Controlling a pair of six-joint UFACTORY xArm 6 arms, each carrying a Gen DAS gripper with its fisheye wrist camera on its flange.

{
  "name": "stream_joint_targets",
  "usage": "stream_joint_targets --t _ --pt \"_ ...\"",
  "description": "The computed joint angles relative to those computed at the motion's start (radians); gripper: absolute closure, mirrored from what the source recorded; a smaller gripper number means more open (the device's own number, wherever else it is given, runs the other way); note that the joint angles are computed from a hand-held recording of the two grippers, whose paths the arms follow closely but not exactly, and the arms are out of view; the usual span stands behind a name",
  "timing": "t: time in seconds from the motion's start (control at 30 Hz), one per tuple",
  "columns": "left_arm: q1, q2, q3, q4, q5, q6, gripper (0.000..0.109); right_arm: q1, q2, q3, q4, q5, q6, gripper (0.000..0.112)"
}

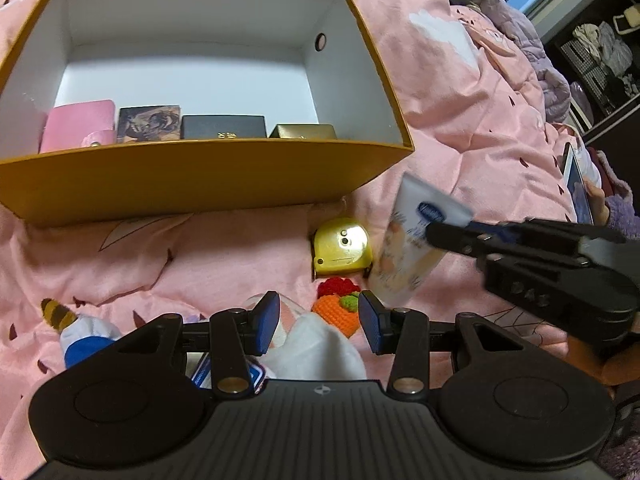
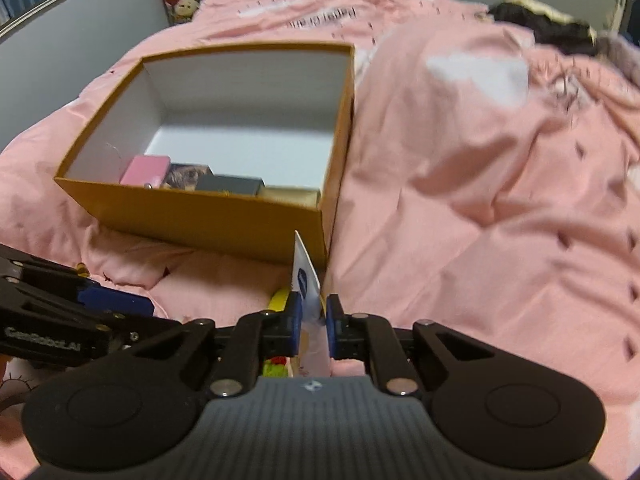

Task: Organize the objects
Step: 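Grasp the white Vaseline tube beside the box with the right tool, then grasp the yellow tape measure with the left tool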

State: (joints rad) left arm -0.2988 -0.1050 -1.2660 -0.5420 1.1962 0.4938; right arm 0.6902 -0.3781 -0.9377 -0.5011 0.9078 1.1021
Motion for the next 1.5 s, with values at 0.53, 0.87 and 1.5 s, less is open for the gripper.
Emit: stream_joint_targets --t 0.53,0.87,1.5 --pt "-0.058 0.092 -0.066 0.038 -0.015 -0.02 0.056 -0.105 0.006 0.091 0.137 -0.207 -0.057 0.092" --pt "-0.11 0.183 -0.122 0.084 -0.038 -0.035 0.056 -0.139 -0.005 0.127 0.177 -0.233 -0.064 0.09" --pt "-0.146 0.277 -0.147 0.081 -0.064 -0.033 0.056 -0.235 -0.017 0.226 0.449 -0.401 -0.155 0.079"
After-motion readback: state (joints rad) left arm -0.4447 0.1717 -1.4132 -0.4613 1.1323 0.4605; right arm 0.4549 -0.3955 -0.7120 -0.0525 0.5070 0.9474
